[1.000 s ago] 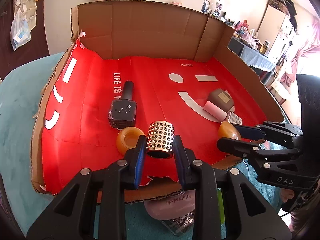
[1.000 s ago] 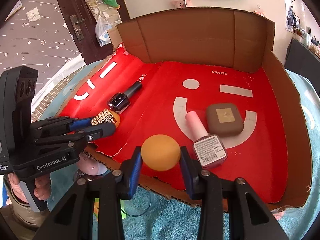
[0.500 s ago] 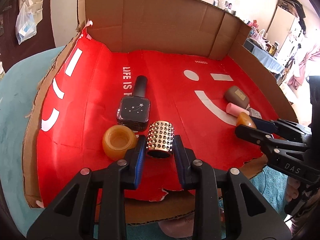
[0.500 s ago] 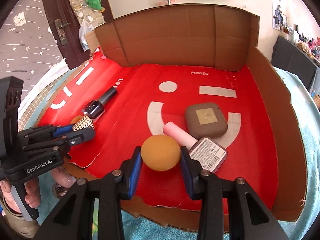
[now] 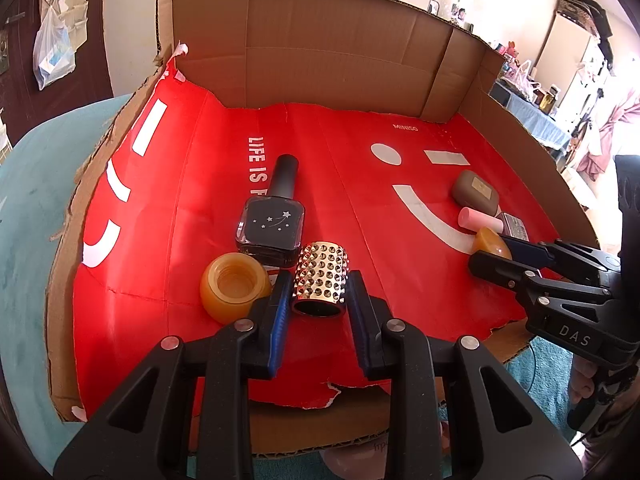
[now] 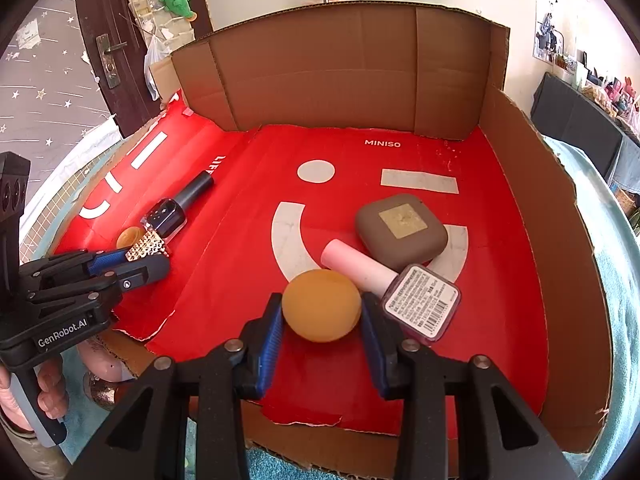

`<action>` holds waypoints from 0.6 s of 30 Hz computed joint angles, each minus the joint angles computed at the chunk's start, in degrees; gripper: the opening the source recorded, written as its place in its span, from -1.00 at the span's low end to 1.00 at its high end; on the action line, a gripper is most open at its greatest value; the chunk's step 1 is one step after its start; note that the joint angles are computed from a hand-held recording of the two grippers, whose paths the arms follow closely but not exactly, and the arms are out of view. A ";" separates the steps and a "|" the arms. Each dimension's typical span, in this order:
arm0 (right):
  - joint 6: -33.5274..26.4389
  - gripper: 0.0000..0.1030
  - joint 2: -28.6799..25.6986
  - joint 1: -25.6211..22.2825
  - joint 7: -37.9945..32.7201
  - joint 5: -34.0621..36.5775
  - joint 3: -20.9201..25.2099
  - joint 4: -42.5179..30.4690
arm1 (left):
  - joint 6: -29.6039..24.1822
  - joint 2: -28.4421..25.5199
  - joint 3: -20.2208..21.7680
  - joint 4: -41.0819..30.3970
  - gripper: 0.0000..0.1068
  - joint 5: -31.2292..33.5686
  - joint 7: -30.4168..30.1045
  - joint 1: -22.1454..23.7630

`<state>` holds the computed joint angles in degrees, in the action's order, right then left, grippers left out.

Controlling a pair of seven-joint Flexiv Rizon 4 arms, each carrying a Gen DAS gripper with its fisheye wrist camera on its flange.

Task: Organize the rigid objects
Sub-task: 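Lower both items onto the red paper and open both tools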

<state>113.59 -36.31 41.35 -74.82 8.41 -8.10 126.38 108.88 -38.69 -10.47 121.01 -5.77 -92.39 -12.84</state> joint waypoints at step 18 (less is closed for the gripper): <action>0.25 -0.04 0.29 -0.69 0.04 -0.36 0.97 0.16 | -0.39 0.72 2.28 0.22 -0.46 -1.30 0.51 -2.37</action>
<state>113.84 -36.02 40.66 -74.78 8.05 -7.13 126.55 108.48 -37.97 -8.19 121.23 -7.07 -91.89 -15.22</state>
